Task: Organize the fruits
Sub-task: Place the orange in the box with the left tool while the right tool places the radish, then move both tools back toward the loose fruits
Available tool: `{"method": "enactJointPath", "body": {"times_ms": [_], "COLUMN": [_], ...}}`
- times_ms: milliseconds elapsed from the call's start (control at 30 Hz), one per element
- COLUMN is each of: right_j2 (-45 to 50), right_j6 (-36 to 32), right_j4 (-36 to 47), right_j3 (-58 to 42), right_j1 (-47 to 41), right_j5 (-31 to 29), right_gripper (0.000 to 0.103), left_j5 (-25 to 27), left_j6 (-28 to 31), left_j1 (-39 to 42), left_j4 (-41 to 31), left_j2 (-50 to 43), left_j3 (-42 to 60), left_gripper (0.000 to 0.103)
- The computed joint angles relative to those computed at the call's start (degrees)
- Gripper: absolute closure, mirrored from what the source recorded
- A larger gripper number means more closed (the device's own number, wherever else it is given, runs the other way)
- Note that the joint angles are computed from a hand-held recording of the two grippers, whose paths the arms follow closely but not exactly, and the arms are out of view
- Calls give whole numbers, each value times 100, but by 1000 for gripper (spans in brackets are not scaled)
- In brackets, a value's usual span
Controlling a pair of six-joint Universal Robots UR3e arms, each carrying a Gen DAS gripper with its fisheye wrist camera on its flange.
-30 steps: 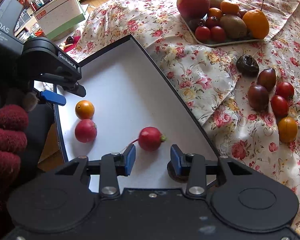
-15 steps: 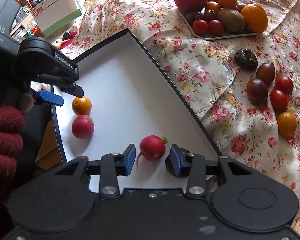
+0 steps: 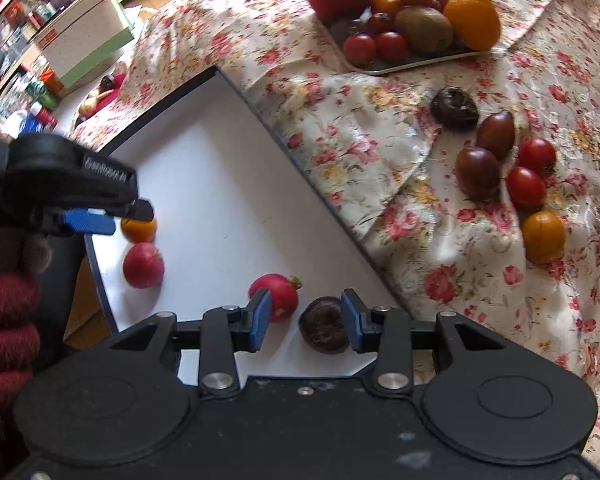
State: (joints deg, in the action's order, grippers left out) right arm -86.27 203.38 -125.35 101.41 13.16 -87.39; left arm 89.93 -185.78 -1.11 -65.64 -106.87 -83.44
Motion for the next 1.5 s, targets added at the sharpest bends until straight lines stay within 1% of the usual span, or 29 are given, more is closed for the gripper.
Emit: {"method": "enactJointPath", "body": {"times_ms": [167, 400, 533, 600, 733, 833, 900, 933, 967, 1000, 1067, 1133, 1200, 1333, 1433, 1500], "right_j2": [-318, -947, -1404, -1639, -2215, -2537, -2843, -2961, -3010, -2942, -2847, -2652, -2477, -2276, -2137, -1970], "right_j6": [32, -67, -410, -595, -912, -1084, -900, -745, -644, -653, -1156, -1527, -1738, -1742, -1771, -1689], "right_j4": [12, 27, 234, 203, -249, -537, -1043, -1516, -1793, -1828, -1297, -790, -569, -621, -607, -733], "right_j3": [166, 534, 735, 892, 1410, 1764, 2236, 2544, 2720, 2723, 2520, 2318, 2238, 2325, 2377, 2396], "right_j1": [-336, -1080, -1708, -1999, -2562, -3012, -3191, -3171, -3147, -3119, -3383, -3605, -3656, -3461, -3463, -3371], "right_j5": [-54, -229, -314, -367, -486, -261, -245, -375, -486, -520, -7, 528, 782, 810, 975, 889], "right_gripper": [62, 62, 62, 62, 62, 57, 57, 57, 56, 55, 53, 54, 54, 55, 57, 57], "left_j5": [41, 59, 41, -39, -140, -207, -347, -440, -527, -609, -707, -644, -504, -521, -461, -480], "left_j6": [42, 116, 162, 203, 315, 396, 435, 458, 490, 526, 622, 682, 770, 1056, 1125, 1132], "left_j1": [-41, -84, -98, -87, -148, -219, -227, -217, -213, -219, -258, -366, -508, -691, -847, -910], "left_j4": [31, 87, 158, 235, 613, 884, 985, 1022, 1024, 1033, 1136, 1432, 1779, 2274, 2537, 2667], "left_j2": [13, 45, 83, 147, 325, 426, 485, 515, 526, 539, 584, 674, 753, 860, 883, 899], "left_j3": [-14, -69, -128, -196, -425, -565, -642, -690, -703, -724, -800, -965, -1127, -1372, -1483, -1536], "left_gripper": [57, 57, 57, 57, 57, 57, 57, 57, 57, 57, 57, 57, 57, 57, 57, 57]}}
